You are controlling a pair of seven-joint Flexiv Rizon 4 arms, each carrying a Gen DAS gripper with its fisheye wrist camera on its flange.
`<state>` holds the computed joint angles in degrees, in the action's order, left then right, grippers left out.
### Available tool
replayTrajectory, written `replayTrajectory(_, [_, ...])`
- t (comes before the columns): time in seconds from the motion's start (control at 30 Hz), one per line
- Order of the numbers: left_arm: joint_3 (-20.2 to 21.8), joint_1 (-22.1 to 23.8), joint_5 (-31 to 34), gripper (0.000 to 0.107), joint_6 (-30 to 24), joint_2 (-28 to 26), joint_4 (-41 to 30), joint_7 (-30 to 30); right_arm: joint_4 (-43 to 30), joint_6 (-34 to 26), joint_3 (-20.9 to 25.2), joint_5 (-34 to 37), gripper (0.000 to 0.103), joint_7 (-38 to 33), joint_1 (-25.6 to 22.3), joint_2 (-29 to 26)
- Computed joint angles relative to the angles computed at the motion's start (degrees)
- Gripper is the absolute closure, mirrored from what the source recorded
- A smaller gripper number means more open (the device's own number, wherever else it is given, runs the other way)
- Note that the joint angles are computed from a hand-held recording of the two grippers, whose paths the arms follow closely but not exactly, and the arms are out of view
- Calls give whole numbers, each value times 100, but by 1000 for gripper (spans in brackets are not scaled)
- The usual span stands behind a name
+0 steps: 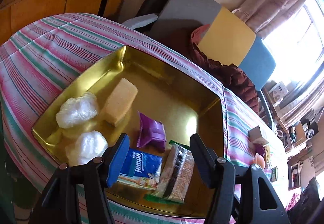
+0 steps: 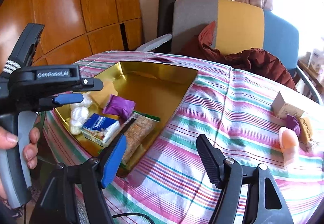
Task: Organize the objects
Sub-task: 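Move both grippers back to the item cluster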
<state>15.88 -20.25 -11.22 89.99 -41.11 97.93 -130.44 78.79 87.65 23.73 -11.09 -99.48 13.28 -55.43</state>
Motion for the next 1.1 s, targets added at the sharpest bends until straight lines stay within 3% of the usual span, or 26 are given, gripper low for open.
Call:
replayTrajectory(0.37, [-647,149,163,41,100,-171,-379,977,-40,-21,-650,151,31,692,3,22])
replayTrajectory(0.7, [-1179,110,189,41,-54,-391,-807,1821,43,-13,-1825,246,28,2006,-59,-43])
replayTrajectory(0.8, [-1299,68,163,41,-216,-485,-1005,2020,-113,-6,-2282,266,28,2574,-59,-159])
replayTrajectory(1.03, [-1567,62,112,41,-671,-690,-1413,2392,-880,32,-4089,352,28,4488,267,-681])
replayTrajectory(1.1, [-1597,44,100,41,-806,-746,-1516,2431,-1338,-222,-4205,202,28,4748,115,-914])
